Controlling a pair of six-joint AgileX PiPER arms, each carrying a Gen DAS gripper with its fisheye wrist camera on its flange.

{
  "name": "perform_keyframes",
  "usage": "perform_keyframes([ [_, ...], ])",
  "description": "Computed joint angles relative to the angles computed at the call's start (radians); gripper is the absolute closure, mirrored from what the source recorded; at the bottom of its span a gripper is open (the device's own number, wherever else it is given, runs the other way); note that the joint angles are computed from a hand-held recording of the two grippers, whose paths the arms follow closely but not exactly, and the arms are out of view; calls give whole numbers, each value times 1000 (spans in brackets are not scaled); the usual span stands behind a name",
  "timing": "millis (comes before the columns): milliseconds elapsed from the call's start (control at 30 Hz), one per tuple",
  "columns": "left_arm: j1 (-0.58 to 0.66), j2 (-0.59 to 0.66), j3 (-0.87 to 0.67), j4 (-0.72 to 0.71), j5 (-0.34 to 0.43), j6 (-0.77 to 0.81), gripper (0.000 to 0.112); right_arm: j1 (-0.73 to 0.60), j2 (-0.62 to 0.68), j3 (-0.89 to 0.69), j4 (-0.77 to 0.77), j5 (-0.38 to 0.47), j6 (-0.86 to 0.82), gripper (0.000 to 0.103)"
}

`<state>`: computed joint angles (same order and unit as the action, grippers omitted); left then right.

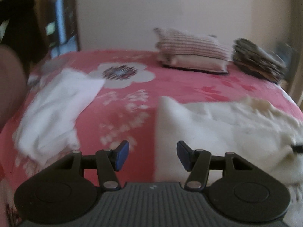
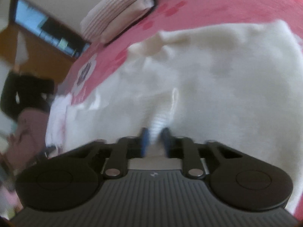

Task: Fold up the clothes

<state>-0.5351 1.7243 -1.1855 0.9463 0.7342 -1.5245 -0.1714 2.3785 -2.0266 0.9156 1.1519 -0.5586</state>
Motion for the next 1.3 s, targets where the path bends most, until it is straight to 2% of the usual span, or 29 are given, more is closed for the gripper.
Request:
perform_keyframes([
  [133,122,-34,48,-161,-117,-4,53,-34,-72,73,75,-1,-69,96],
  [267,182,-38,80,-320,-229,38,53,-122,-188,163,168,8,-147,96],
  [367,191,-14,68,-415,-270,107,53,-190,-240,205,183,0,-180,96],
  [533,192,42,10,-520,-319,197,53,-240,-218,219,126,6,-142,96],
  [633,180,76,-39,-561,-326,263,51,-249,-219,226,162,26,-143,96],
  [767,142,126,-104,-554,-283,313,50,-259,-244,232,212,31,-212,96],
  [933,105,177,-150,-543,-243,344,50,-244,-206,267,70,-52,-182,96],
  [1033,90,186,-163,-493,-223,333,48,-241,-169,259,29,-60,-142,96],
  [1167,83,189,-157,-466,-223,308,46,-244,-187,261,63,-65,-236,96],
  [1300,68,195,-148,-422,-221,275,45,-209,-178,301,-29,-160,-316,95],
])
